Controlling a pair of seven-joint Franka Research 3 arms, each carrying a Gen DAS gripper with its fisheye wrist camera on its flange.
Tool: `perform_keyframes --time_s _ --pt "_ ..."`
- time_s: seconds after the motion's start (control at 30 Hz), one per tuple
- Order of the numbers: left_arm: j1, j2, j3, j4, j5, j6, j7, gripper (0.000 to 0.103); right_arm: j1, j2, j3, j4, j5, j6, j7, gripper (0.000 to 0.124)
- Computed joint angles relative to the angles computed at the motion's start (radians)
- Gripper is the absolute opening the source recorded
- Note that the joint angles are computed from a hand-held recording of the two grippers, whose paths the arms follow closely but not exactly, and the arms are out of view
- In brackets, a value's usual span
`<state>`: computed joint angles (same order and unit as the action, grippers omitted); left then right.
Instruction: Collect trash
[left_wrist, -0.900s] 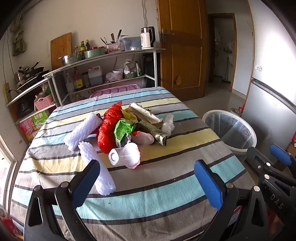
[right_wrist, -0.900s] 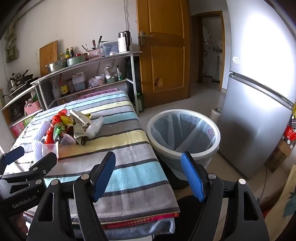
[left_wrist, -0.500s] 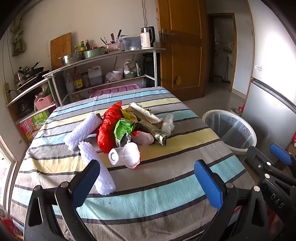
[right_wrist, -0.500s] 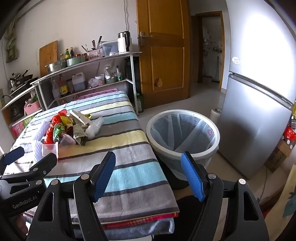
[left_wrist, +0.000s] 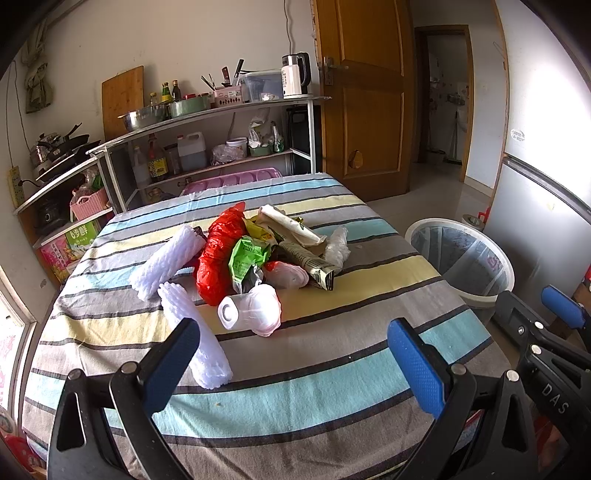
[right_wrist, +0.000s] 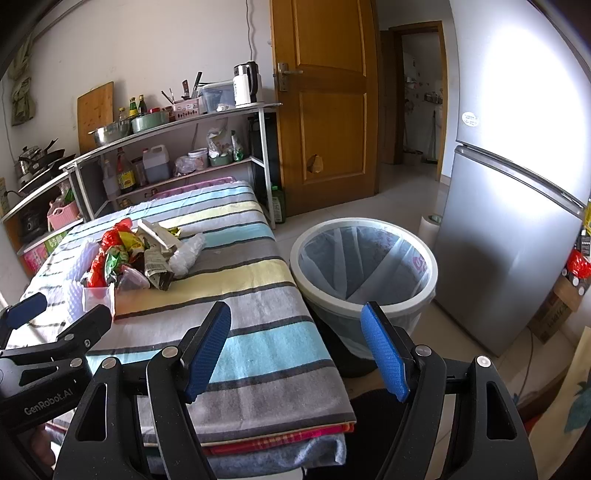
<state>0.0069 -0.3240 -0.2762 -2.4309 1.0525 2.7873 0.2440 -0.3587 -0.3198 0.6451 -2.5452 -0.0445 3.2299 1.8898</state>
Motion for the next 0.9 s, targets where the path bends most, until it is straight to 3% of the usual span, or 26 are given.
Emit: perform_keyframes --time_s 0.9 --pt "0.006 -0.005 0.0 -0.006 -0.008 0.003 0.01 0.103 0.005 0.005 -0.01 -0.004 0.003 0.002 -0.007 0.073"
